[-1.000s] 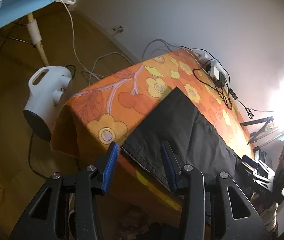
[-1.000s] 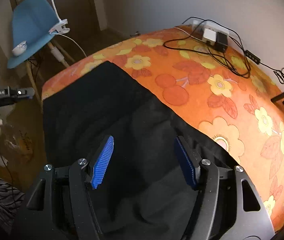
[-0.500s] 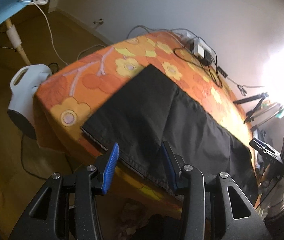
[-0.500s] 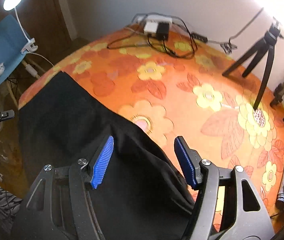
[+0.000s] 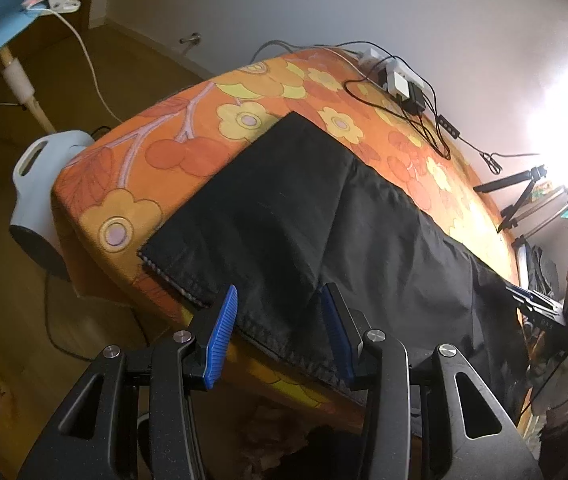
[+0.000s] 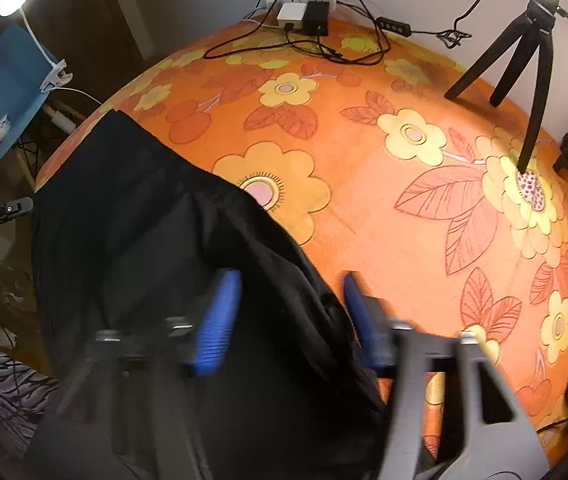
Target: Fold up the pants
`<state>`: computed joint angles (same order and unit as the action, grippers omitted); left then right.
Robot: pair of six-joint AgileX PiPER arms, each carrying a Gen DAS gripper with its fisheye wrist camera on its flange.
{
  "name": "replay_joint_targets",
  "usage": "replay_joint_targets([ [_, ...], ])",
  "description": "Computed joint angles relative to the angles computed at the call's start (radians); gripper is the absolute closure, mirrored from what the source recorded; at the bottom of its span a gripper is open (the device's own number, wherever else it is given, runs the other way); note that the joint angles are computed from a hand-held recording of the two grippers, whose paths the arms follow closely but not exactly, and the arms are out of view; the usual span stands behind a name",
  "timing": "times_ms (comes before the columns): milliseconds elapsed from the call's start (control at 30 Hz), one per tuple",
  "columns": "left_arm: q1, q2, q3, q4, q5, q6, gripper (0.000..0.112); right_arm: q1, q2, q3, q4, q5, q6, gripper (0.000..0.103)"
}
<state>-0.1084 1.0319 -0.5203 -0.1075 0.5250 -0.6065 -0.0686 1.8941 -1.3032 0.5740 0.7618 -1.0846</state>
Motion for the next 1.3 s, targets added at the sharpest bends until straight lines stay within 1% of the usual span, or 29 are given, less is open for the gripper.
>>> replay_joint_targets([
  [67,-0.038,0.014,-0.009,0.065,0.002,-0.065,0.070,0.012,-0.006,0.013,-0.019,-0.022,0.007,0.091],
  [100,-0.055,0.023,-0.013,0.099,0.004,-0.099,0.070,0.021,-0.016,0.028,-0.030,-0.051,0.003,0.094],
  [167,-0.068,0.040,-0.019,0.131,0.009,-0.129,0.070,0.039,-0.036,0.057,-0.067,-0.136,0.031,0.095],
  [200,-0.074,0.050,-0.025,0.157,0.016,-0.153,0.070,0.043,-0.036,0.055,-0.084,-0.160,0.058,0.096],
  [233,-0.075,0.056,-0.027,0.173,0.021,-0.168,0.070,0.047,-0.032,0.050,-0.103,-0.177,0.085,0.096],
  [300,-0.069,0.058,-0.033,0.197,0.034,-0.182,0.070,0.058,-0.021,0.040,-0.141,-0.181,0.117,0.096],
  [367,-0.070,0.043,-0.044,0.272,0.066,-0.246,0.070,0.077,-0.029,0.057,-0.199,-0.217,0.159,0.095],
  [400,-0.061,0.031,-0.047,0.288,0.077,-0.256,0.070,0.090,-0.043,0.077,-0.239,-0.249,0.193,0.095],
  [433,-0.034,0.010,-0.049,0.281,0.085,-0.242,0.070,0.093,-0.050,0.084,-0.246,-0.257,0.202,0.095],
  [467,-0.009,-0.008,-0.046,0.266,0.086,-0.225,0.070,0.089,-0.064,0.089,-0.235,-0.250,0.197,0.092],
  [567,0.084,-0.074,-0.041,0.180,0.093,-0.131,0.070,0.048,-0.119,0.114,-0.122,-0.214,0.112,0.079],
  [600,0.090,-0.089,-0.044,0.177,0.098,-0.131,0.070,0.019,-0.153,0.130,-0.060,-0.192,0.057,0.075],
  [667,0.078,-0.104,-0.051,0.174,0.101,-0.135,0.070,-0.034,-0.206,0.153,0.013,-0.155,-0.002,0.071],
  [733,0.016,-0.101,-0.065,0.212,0.099,-0.188,0.070,-0.117,-0.271,0.183,0.099,-0.085,-0.080,0.068],
  [800,-0.071,-0.093,-0.086,0.276,0.106,-0.270,0.070,-0.203,-0.334,0.219,0.160,-0.036,-0.150,0.063],
  [900,-0.198,-0.075,-0.125,0.360,0.115,-0.387,0.070,-0.369,-0.410,0.269,0.235,0.061,-0.263,0.060],
  [1000,-0.308,-0.047,-0.162,0.410,0.110,-0.477,0.070,-0.578,-0.450,0.310,0.284,0.167,-0.379,0.057],
  [1033,-0.340,-0.033,-0.174,0.421,0.107,-0.500,0.070,-0.644,-0.453,0.318,0.296,0.194,-0.415,0.055],
  [1100,-0.415,0.003,-0.202,0.452,0.102,-0.555,0.070,-0.748,-0.441,0.324,0.313,0.227,-0.470,0.047],
  [1167,-0.486,0.038,-0.228,0.490,0.103,-0.611,0.070,-0.856,-0.393,0.309,0.320,0.257,-0.515,0.046],
  [1300,-0.627,0.123,-0.283,0.574,0.106,-0.735,0.070,-0.964,-0.260,0.234,0.299,0.298,-0.484,0.046],
])
